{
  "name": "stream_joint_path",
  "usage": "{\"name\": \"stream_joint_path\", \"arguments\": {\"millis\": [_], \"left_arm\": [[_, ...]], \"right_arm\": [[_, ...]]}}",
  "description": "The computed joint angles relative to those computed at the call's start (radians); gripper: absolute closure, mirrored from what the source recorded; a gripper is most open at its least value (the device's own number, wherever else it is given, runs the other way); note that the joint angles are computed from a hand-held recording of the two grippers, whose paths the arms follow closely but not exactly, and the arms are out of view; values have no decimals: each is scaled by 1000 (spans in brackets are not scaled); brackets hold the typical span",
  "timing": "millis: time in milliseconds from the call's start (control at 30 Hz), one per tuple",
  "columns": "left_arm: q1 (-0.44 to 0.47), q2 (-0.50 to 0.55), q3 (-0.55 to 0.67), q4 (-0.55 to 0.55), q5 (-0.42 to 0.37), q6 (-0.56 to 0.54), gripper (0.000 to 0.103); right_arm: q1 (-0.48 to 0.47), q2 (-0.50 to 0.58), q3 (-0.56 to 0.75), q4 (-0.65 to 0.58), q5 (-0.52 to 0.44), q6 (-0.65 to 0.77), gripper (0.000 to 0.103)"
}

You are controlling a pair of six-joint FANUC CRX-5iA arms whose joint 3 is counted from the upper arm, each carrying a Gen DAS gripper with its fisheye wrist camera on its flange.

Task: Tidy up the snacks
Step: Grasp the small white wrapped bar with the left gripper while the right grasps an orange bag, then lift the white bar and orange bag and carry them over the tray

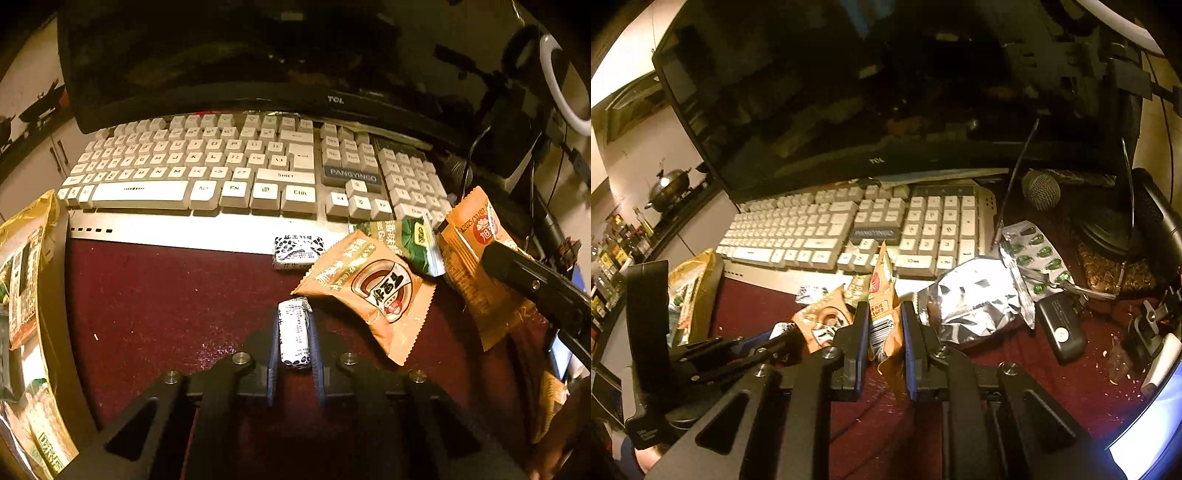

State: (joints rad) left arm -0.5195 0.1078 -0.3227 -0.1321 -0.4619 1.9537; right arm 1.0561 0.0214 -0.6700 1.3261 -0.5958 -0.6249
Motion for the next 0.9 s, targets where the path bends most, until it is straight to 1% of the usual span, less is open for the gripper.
{"name": "stream_joint_path", "arguments": {"millis": [100,133,200,267,333,400,433,467,533,567,667,733,767,800,867,900], "left_arm": [[1,-25,-24,-13,42,24,88],[1,-50,-41,-21,49,35,88],[-2,-70,-51,-57,71,76,88],[1,-87,-64,-60,91,80,88],[-2,-90,-58,-86,91,103,88],[7,-90,-66,-50,100,66,88],[8,-92,-68,-46,101,62,88],[7,-91,-67,-48,101,63,88],[6,-91,-67,-51,103,63,88],[4,-98,-75,-54,105,65,88],[5,-99,-79,-40,110,46,88],[4,-102,-82,-36,113,41,88],[4,-103,-83,-36,115,40,88],[3,-104,-82,-43,114,46,88],[3,-103,-81,-46,113,48,88],[2,-102,-80,-46,111,48,88]], "right_arm": [[-26,-8,-15,58,49,-46,87],[-39,-11,-21,88,70,-67,87],[-58,-14,-30,144,99,-106,87],[-79,-17,-36,201,134,-141,87],[-81,-13,-33,201,148,-139,87],[-82,-13,-32,192,156,-134,87],[-75,-12,-30,168,146,-120,87],[-52,-6,-20,109,110,-84,87],[1,16,18,-52,14,27,87],[17,28,41,-132,-13,87,86],[6,36,47,-180,28,123,86],[29,58,77,-228,-26,183,84],[40,67,93,-259,-53,210,81],[43,73,101,-285,-62,229,80],[38,67,100,-317,-43,248,80],[46,75,117,-357,-59,285,80]]}}
